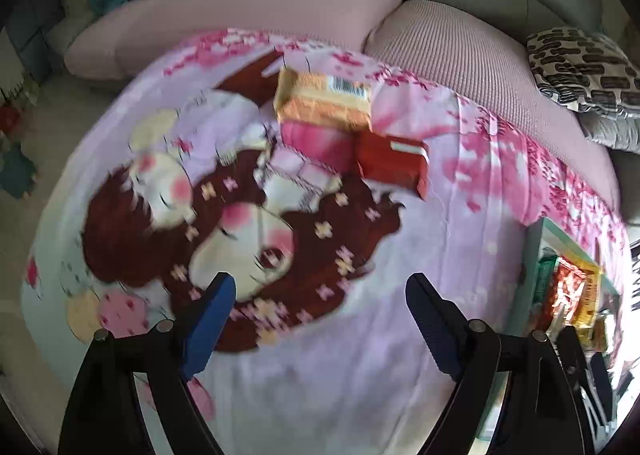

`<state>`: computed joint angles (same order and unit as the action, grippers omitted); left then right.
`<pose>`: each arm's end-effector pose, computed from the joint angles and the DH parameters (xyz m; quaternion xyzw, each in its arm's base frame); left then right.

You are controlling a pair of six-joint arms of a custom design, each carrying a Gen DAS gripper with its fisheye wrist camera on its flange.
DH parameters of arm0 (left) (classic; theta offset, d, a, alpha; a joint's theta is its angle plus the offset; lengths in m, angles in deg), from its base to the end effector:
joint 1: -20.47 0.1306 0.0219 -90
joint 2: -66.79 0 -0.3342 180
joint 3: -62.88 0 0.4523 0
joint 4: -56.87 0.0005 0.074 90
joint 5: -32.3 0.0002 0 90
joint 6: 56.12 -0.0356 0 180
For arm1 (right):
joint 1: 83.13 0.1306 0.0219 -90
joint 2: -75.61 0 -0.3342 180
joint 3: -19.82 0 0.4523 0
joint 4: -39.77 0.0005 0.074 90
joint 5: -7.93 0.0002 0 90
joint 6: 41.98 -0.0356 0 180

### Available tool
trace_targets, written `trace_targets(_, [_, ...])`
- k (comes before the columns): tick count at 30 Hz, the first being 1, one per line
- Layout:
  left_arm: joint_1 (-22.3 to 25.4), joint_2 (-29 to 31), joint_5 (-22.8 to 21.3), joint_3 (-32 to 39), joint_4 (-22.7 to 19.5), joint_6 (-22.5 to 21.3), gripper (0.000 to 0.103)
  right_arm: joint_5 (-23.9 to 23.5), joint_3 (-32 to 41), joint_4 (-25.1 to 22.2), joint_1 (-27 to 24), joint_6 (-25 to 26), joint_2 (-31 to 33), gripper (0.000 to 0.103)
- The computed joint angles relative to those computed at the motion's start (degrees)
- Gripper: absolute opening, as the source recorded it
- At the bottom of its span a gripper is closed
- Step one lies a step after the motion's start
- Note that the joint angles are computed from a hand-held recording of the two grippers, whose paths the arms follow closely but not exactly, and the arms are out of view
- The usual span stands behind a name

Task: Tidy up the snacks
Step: 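Move both tools back toward the last two snacks, then grasp the yellow barcode pack with the left tool while the right tool grasps the red box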

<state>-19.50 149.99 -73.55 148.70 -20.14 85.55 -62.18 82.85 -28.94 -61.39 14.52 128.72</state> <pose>0.3608 -0.2904 0.3788 -0.1186 0.9743 -0.0013 0.1917 0.3041 0.1077 0.3838 0.1434 0.9389 -0.0245 0.3119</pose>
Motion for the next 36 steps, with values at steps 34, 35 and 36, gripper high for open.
trace_targets(34, [23.35, 15.69, 13.89, 17.24, -9.54, -27.29, 0.087, -24.97, 43.71, -22.93, -3.52, -4.12, 47.77, 0.103])
trace_targets(35, [23.37, 16.06, 13.75, 17.62, -9.8, -27.35, 0.087, -24.97, 44.52, -23.48, -3.1, -4.87, 48.91, 0.103])
trace_targets(36, [23.6, 16.86, 13.86, 18.33, -10.17, -27.48, 0.087, -24.73, 45.21, -23.72, -2.56, -5.79, 49.9, 0.103])
